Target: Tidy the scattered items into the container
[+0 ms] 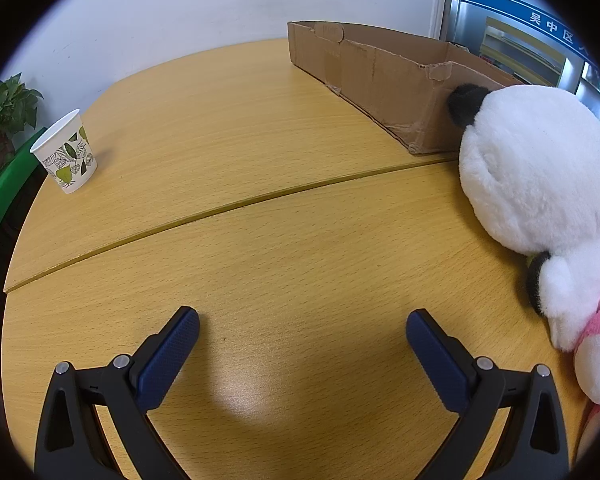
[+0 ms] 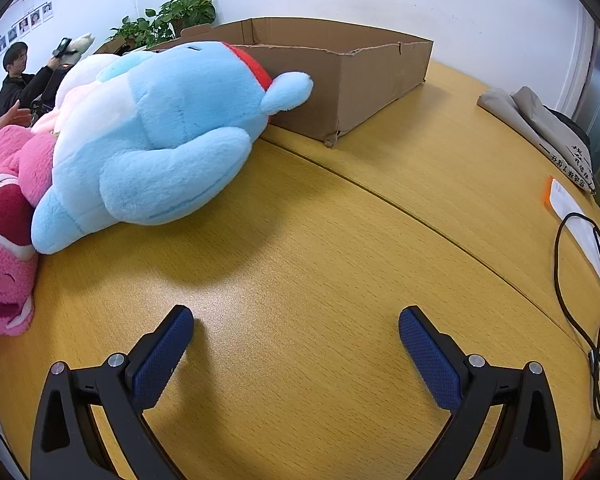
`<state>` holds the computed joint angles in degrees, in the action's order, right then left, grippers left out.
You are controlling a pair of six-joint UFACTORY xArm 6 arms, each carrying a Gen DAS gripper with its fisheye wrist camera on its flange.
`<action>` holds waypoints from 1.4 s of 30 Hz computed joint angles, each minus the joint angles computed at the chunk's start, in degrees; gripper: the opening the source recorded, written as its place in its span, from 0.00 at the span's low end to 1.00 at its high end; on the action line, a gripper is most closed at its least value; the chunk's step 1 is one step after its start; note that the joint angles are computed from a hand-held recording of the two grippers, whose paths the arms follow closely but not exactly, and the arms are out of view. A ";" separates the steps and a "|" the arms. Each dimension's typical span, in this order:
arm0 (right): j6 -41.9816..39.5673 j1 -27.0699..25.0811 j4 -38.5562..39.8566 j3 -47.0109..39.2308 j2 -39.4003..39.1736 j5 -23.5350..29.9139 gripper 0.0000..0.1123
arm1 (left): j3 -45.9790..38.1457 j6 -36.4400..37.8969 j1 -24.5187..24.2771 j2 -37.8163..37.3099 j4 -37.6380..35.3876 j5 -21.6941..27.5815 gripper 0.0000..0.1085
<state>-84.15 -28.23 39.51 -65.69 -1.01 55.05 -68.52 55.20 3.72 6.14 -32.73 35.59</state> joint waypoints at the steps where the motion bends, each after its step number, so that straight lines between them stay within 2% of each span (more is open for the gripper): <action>1: 0.00 0.00 0.00 0.00 0.00 0.00 0.92 | 0.01 0.04 0.07 -0.06 0.00 0.08 0.95; 16: 0.16 0.09 -0.05 -0.06 -0.05 -0.02 0.92 | -0.78 -0.59 0.28 0.10 0.54 0.53 0.95; 22: 1.37 0.48 -0.14 -0.20 0.06 -0.47 0.92 | 0.86 8.20 -0.03 -2.46 -2.75 5.34 0.95; 32: 2.36 1.03 -0.20 0.22 0.07 -1.95 0.92 | 3.03 7.97 -0.32 -5.04 -2.62 5.93 0.95; 35: 2.73 1.16 -0.26 0.18 0.10 -2.13 0.92 | 3.40 7.05 -0.20 -5.53 -2.29 5.68 0.95; 38: 3.00 1.28 -0.27 0.41 -0.01 -2.67 0.92 | 5.55 2.78 -0.69 -7.35 -1.39 3.40 0.94; 42: 4.39 1.16 -0.35 1.98 -1.23 -4.11 0.92 | 13.98 -1.45 -1.37 -17.42 -5.75 -1.05 0.94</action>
<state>-79.77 -27.07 39.16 -63.70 -2.24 50.94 -54.55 53.75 2.35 -11.28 -38.48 34.53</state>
